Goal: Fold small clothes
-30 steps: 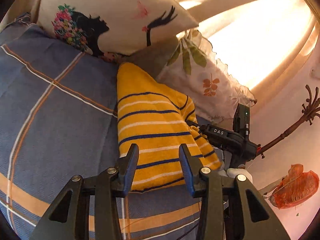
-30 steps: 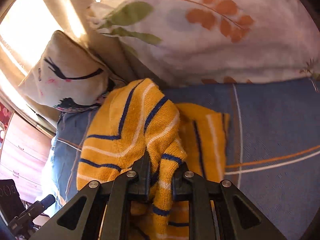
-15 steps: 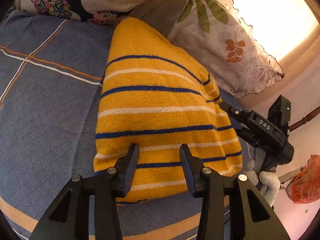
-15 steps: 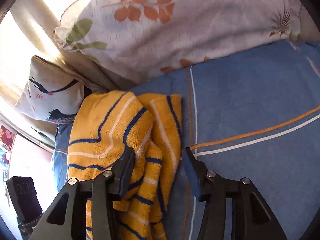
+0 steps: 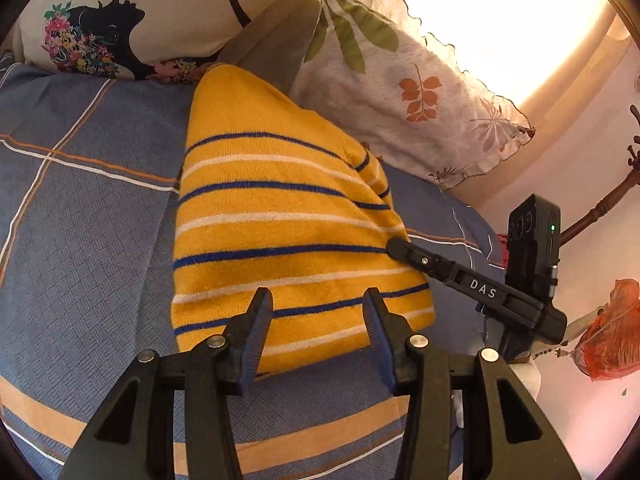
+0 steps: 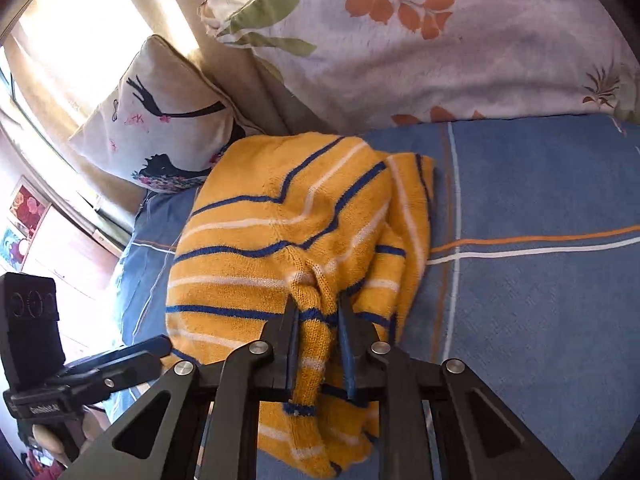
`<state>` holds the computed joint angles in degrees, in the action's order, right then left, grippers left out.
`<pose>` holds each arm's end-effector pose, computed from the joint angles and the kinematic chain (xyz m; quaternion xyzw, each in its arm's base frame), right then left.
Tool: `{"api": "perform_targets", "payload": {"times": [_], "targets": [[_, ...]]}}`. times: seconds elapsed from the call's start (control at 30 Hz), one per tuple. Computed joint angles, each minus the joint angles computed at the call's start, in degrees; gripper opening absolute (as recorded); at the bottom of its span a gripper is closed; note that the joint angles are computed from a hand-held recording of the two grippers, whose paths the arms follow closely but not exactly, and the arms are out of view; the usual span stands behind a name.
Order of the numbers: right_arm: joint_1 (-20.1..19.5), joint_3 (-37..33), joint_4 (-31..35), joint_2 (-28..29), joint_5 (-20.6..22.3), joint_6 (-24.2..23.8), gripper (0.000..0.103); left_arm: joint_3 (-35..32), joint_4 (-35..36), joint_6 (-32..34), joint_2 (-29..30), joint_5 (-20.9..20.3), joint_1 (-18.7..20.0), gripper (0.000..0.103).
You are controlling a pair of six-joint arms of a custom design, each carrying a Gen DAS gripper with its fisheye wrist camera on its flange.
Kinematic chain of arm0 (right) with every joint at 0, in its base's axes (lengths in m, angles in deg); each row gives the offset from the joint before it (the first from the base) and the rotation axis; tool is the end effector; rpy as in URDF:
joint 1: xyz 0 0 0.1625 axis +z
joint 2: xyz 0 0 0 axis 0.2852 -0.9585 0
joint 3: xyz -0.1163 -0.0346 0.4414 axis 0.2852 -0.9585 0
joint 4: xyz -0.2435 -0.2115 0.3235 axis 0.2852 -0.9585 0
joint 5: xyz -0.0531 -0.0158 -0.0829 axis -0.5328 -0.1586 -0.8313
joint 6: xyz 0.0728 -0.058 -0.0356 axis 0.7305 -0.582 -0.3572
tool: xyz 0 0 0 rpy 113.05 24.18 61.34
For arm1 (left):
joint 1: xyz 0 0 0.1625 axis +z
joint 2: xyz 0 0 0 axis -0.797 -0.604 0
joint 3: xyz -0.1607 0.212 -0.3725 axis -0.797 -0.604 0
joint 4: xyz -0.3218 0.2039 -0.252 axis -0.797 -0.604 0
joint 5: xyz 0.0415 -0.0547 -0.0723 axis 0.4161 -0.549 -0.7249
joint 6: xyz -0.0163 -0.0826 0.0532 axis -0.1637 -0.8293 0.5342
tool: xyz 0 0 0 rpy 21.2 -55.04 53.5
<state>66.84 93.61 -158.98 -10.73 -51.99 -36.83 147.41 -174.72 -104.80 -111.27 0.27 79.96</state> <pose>0.0691 -0.5335 0.3076 0.2447 -0.9540 0.1548 0.0781 -0.3521 -0.4012 0.0637 0.0092 0.9406 -0.3156 0.1249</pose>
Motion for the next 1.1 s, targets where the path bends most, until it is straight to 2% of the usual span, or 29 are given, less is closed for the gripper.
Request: {"api": "perform_targets", "payload": {"times": [0.13,0.23,0.27,0.3,0.37,0.47,0.53,0.6,0.7,0.83,0.87,0.9,0.93,0.97,1.0,1.03,1.07,1.1], "targets": [[-1.5,0.7,-1.0,-1.1,-3.0,-1.0,0.017,-0.3,0.0,-1.5,-0.4,0.8,2.1,0.045],[-2.2,1.1,-1.3,-1.1,-3.6,-1.0,0.021,-1.3,-1.1,-1.7,1.4,-1.6,5.0,0.045],[-2.2,1.2,-1.6,-1.0,-4.0,-1.1,0.032,-1.9,0.0,-1.4,1.9,-2.7,5.6,0.046],[-2.2,1.3,-2.2,-0.9,-4.7,-1.4,0.048,-2.4,1.7,-0.7,2.2,-2.1,5.3,0.046],[-2.0,1.2,-2.9,-0.4,-6.8,-1.7,0.064,-3.2,5.8,0.6,1.6,-1.8,4.3,0.046],[-2.8,-0.3,0.5,-0.7,-4.6,0.7,0.065,-0.7,0.6,2.5,-0.6,-2.4,3.1,0.046],[-3.6,-0.8,1.0,-2.0,-0.8,1.3,0.067,1.1,0.3,0.7,-2.7,0.4,2.6,0.046],[-3.7,-0.8,-1.5,-2.8,1.3,1.1,0.069,2.4,-0.1,-0.8,-4.4,2.2,3.0,0.048],[-1.7,-2.5,-4.6,-0.5,0.9,1.4,0.07,3.6,-0.7,-3.1,-5.8,1.8,4.3,0.049],[1.1,-7.3,-6.3,6.8,-1.0,3.5,0.074,3.4,-1.5,-3.1,-5.5,2.0,4.4,0.049],[1.3,-9.0,-4.3,8.9,-1.1,5.0,0.072,3.5,-1.6,-3.1,-5.5,2.1,4.2,0.049],[0.9,-11.1,0.2,10.5,0.1,6.7,0.047,3.4,-1.4,-3.2,-5.7,2.1,4.1,0.05],[0.5,-12.5,3.8,11.8,1.7,8.0,0.037,3.4,-1.0,-3.2,-5.8,2.2,4.0,0.051],[0.5,-12.9,5.0,12.1,1.9,8.0,0.035,3.4,-0.5,-3.1,-6.1,2.5,3.9,0.051],[0.7,-12.3,3.8,11.6,1.4,6.4,0.026,3.4,0.0,-3.2,-6.3,3.0,3.8,0.051],[1.1,-10.9,0.9,10.8,-0.1,4.9,0.023,3.3,0.7,-3.3,-6.6,3.4,3.8,0.053],[1.3,-10.0,-1.0,9.9,-1.5,4.0,0.012,3.4,1.3,-3.4,-6.9,3.8,4.0,0.057],[1.4,-9.3,-2.9,9.1,-3.1,3.7,0.01,3.3,1.6,-3.5,-7.1,4.0,4.4,0.058]]}}
